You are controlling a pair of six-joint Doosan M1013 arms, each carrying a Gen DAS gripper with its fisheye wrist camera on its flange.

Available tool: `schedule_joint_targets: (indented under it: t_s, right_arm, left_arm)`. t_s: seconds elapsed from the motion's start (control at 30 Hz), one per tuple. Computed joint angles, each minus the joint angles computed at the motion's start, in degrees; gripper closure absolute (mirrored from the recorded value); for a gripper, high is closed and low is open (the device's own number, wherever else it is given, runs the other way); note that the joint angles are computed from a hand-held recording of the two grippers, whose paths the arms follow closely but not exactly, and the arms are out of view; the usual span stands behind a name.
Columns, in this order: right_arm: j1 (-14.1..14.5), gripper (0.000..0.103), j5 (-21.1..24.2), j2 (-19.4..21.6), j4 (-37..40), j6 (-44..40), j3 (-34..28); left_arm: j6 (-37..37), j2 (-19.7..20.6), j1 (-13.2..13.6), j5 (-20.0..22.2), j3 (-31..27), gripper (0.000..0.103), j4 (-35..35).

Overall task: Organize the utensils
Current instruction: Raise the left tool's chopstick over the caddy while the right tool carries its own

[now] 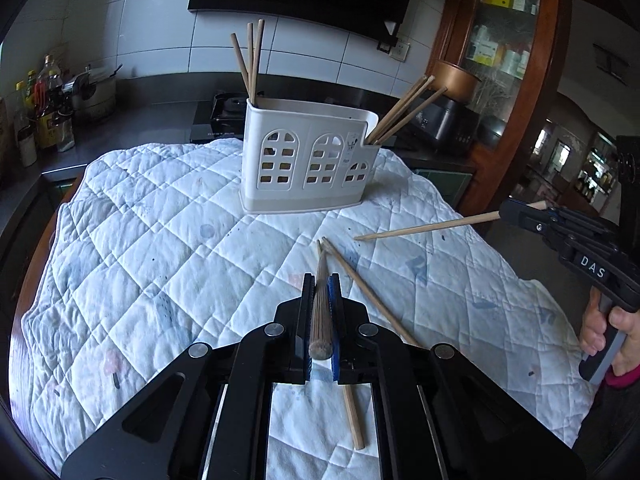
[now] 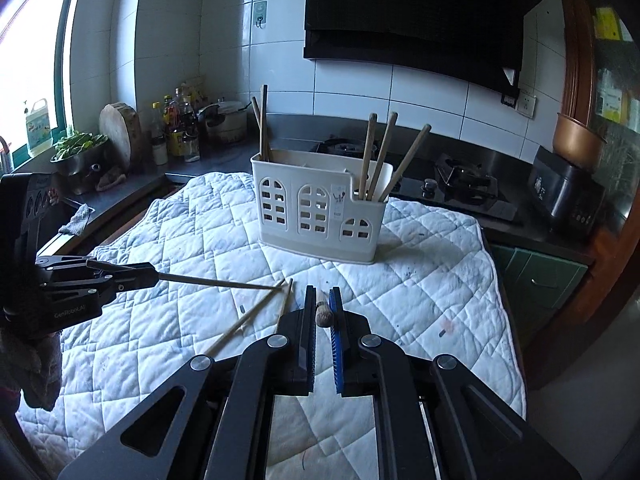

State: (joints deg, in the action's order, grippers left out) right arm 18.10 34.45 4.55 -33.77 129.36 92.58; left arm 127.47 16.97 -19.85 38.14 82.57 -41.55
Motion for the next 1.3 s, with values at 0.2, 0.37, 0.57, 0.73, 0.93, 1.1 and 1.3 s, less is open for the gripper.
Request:
schedule_joint_targets:
  t_s: [0.2, 0.37, 0.57, 0.73, 0.93, 1.1, 1.3]
  right_arm:
    - [-1.4, 0.096, 2.3, 1.5, 6.0, -7.4, -5.5]
    - [-2.1, 0.096, 4.4, 2.6, 9.0, -12.1, -10.6]
    - [-3.1, 0.096, 7.2, 4.7, 11.4, -15.8, -17.1]
    - [-4.2, 0.096, 7.5, 6.2, 12.5, -16.1, -21.2]
    - [-5.1, 0.096, 9.4, 8.3, 9.4, -13.6, -25.2]
    - [-6.3, 0.096, 9.7, 9.5, 9.7, -13.0, -27.0]
    - [-7.2, 0.096, 11.7, 11.4, 9.3, -13.2, -28.9]
  left_arm:
    - [0.3, 1.7, 0.7, 3.1, -4.8, 0.098, -0.2]
    - [-0.4, 2.9, 0.9, 4.3, -8.4, 0.098, 1.3]
    - [-0.7, 4.2, 0.9, 5.1, -12.5, 0.098, 2.4]
    - [-0.5, 5.2, 1.0, 5.3, -16.2, 0.098, 2.2]
    - [-0.5, 6.6, 0.6, 3.7, -22.3, 0.098, 2.8]
    - [-1.6, 8.1, -0.1, 1.2, -26.9, 0.098, 4.1]
    - [-7.0, 10.7, -1.5, -0.9, -31.2, 0.098, 11.3]
